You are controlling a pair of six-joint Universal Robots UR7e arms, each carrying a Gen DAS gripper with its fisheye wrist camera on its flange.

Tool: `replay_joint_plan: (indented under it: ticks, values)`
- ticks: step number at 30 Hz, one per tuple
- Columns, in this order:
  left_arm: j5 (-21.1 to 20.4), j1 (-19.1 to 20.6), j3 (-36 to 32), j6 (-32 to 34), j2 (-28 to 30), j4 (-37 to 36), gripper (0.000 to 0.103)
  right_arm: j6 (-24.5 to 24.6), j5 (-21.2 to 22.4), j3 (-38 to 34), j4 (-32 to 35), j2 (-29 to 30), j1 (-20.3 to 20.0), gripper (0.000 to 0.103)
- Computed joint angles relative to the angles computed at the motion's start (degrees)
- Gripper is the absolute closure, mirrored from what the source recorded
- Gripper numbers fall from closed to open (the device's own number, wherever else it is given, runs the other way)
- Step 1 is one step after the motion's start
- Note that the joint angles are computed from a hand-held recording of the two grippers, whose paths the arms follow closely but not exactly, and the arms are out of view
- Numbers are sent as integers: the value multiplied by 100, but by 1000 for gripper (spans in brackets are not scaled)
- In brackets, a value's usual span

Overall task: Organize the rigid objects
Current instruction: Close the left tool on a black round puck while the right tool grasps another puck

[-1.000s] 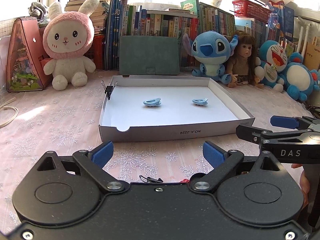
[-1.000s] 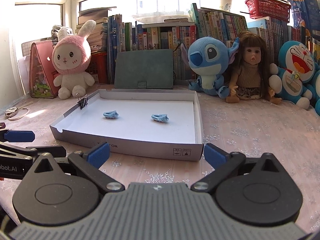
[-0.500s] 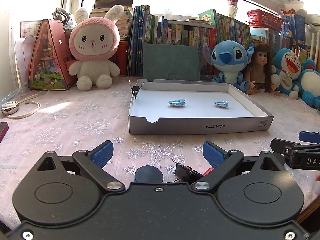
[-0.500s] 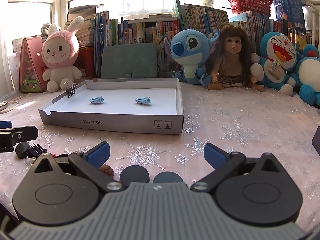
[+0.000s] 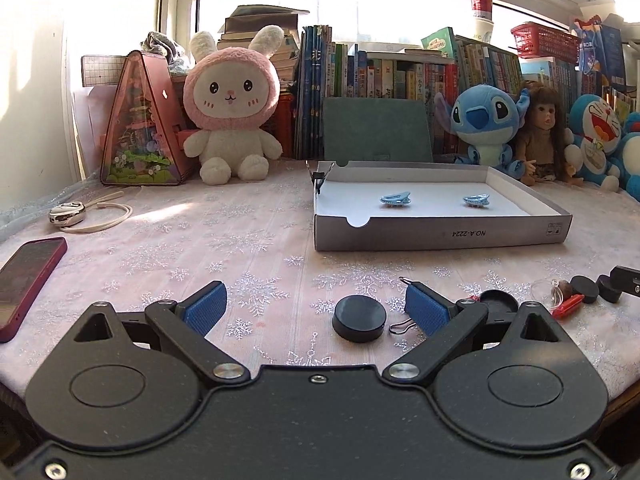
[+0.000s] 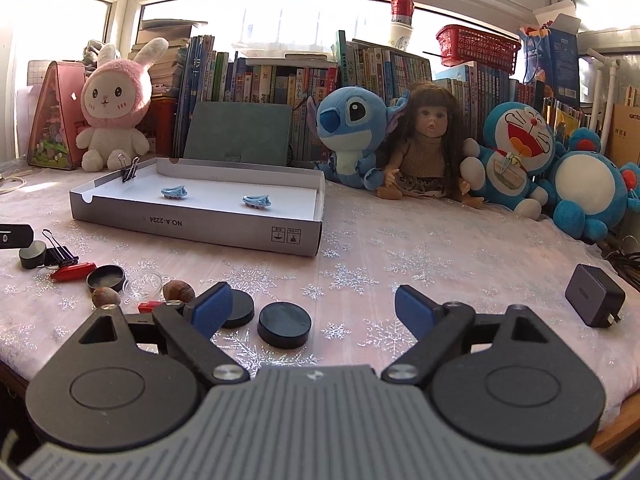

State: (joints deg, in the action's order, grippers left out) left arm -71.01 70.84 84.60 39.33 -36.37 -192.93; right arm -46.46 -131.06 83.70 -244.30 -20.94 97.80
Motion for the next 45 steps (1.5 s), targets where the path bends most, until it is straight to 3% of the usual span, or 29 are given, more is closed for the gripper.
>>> replay_joint_plan:
  ticks: [5,8,11,23,29,37,45]
  values:
    - [39,24,91,-229,-100,249,15,287,-104,60,-28,0,-20,21]
    - [89,22,80,-288,-90,280,21,68,-90,-38,-261,113,-28,22]
    - [141,15,62,-190,-27,132,33,-2,-148,-103,-325,181,-15,22]
    - [278,-33,-133,-189,127,357,34,344,-327,-149,5,188,-41,38]
    - [326,-25,-225,-253,186,420,35,534,-307,-219,166,184,-65,40]
    - [324,-48,-201,-68,203,322,48,594,-307,-250,224,168,-92,41]
    - [345,-52,-327,-404,259,364,43,735,-225,-262,357,144,-102,47]
